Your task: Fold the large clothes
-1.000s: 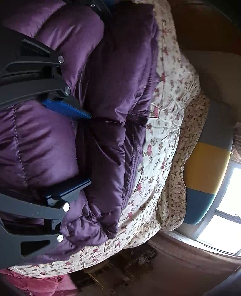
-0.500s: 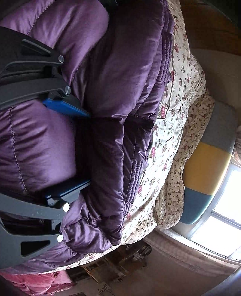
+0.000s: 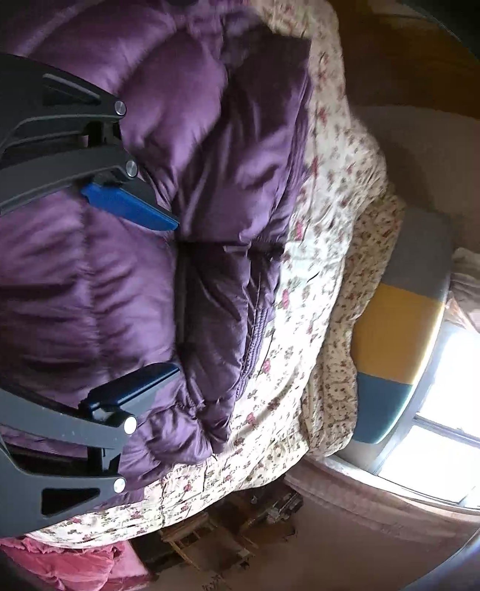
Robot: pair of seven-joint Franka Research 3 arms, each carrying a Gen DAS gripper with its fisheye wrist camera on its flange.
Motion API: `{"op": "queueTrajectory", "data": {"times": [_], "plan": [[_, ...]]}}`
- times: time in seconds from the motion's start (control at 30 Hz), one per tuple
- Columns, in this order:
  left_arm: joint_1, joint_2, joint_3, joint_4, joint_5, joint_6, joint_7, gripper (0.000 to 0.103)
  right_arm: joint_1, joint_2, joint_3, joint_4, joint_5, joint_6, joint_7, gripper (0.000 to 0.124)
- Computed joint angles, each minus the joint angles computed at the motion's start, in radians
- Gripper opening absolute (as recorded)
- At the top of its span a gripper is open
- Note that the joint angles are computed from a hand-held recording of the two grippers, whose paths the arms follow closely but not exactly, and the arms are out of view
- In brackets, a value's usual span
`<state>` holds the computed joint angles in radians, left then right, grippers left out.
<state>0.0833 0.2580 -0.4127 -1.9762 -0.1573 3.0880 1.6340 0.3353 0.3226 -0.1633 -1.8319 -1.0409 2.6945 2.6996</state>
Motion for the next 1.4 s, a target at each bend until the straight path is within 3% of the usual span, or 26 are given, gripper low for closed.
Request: {"op": "queueTrajectory", "data": {"times": [0.07,0.23,0.33,0.7,0.83,1.1,1.23,1.4], "plan": [[0.059,-0.021,-0.062,-0.029,-0.055,0.01,0.049,0.057,0.002,-0.048,0.002,-0.053,-0.021,0.035,0.024,0.071],[0.129,-0.059,-0.141,-0.082,-0.172,0.031,0.156,0.057,-0.029,-0.135,0.043,-0.162,0.005,0.113,0.021,0.062],[0.141,-0.076,-0.159,-0.104,-0.243,0.039,0.219,0.057,-0.042,-0.161,0.064,-0.2,0.027,0.128,0.009,0.055],[0.046,-0.076,-0.055,-0.112,-0.353,0.013,0.288,0.057,-0.041,-0.13,0.079,-0.201,0.062,0.11,-0.014,0.055],[0.038,-0.056,-0.042,-0.101,-0.366,0.002,0.295,0.057,-0.023,-0.109,0.072,-0.188,0.063,0.09,-0.01,0.055],[0.086,-0.011,-0.092,-0.071,-0.46,-0.028,0.384,0.057,0.012,-0.05,0.044,-0.151,0.079,0.065,-0.005,0.054],[0.137,-0.02,-0.141,-0.06,-0.599,-0.065,0.488,0.057,0.023,-0.054,0.03,-0.158,0.058,0.072,0.013,0.054],[0.149,-0.07,-0.137,-0.073,-0.777,-0.102,0.601,0.057,0.014,-0.08,0.037,-0.179,0.055,0.083,0.019,0.055]]}}
